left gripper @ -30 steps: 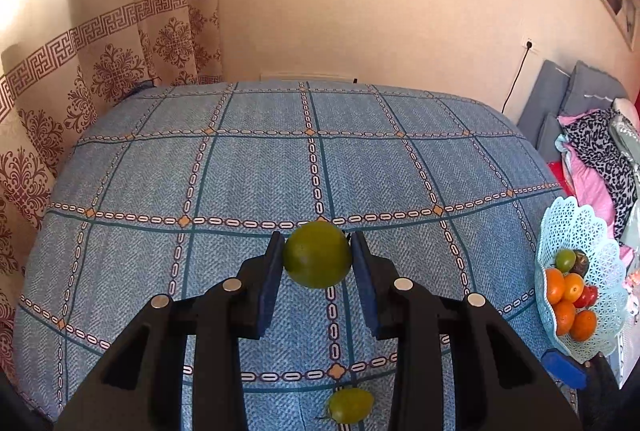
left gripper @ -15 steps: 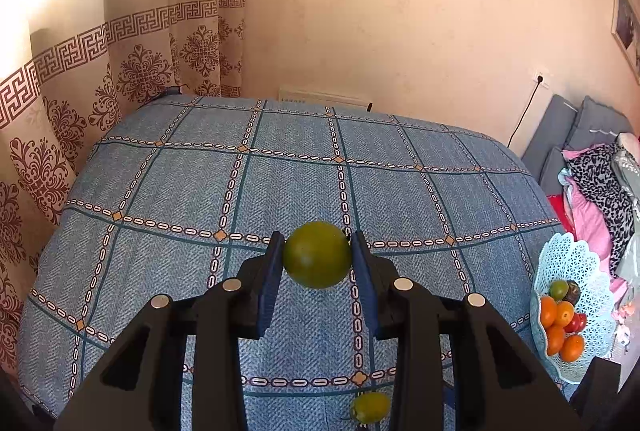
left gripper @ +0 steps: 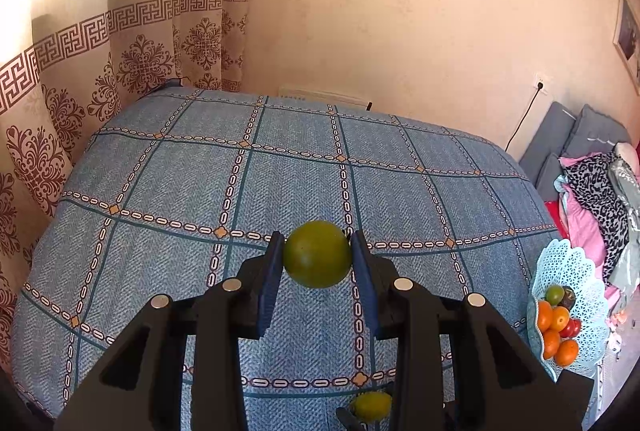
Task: Organize fruits
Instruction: 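Carry both held limes toward the blue basket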
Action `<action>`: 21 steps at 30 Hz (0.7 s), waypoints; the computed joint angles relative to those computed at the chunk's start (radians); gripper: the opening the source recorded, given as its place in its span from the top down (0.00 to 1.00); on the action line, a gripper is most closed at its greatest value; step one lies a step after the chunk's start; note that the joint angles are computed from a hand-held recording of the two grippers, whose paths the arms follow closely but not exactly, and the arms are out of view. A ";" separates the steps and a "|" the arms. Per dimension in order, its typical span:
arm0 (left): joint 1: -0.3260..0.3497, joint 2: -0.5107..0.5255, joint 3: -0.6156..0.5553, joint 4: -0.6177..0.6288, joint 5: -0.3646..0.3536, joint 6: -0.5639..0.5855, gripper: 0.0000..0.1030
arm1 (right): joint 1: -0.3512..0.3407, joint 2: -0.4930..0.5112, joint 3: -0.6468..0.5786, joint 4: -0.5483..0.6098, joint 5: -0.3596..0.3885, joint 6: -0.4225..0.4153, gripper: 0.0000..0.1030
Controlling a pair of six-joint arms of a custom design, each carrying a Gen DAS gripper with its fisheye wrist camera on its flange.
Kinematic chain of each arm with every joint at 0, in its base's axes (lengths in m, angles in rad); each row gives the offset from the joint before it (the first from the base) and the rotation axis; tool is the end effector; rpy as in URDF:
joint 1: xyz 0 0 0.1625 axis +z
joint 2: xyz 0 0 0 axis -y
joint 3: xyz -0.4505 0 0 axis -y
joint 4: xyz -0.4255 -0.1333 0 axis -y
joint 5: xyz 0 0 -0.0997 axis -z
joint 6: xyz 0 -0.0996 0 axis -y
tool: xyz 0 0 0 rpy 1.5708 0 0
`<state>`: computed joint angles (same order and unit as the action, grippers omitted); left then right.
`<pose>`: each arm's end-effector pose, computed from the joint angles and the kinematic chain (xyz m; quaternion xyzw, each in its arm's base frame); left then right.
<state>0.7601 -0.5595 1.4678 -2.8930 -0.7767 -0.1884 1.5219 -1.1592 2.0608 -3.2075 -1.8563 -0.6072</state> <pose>-0.4121 -0.6737 0.0423 0.2007 0.8835 -0.3476 0.2414 0.0767 -0.5867 0.2376 0.2054 -0.9020 0.2939 0.2403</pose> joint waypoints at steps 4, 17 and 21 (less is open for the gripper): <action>-0.001 -0.002 0.002 -0.007 -0.003 0.003 0.66 | 0.001 -0.001 0.001 0.003 -0.001 0.003 0.65; -0.008 -0.001 0.007 -0.016 -0.016 0.015 0.66 | -0.002 -0.058 0.045 -0.003 0.012 0.023 0.69; -0.011 -0.008 0.015 -0.033 -0.020 0.024 0.66 | 0.001 -0.086 0.060 -0.012 0.021 0.028 0.69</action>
<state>0.7493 -0.5671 1.4828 -2.9259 -0.7966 -0.1646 1.5234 -1.2450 2.1211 -3.2193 -1.8353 -0.5794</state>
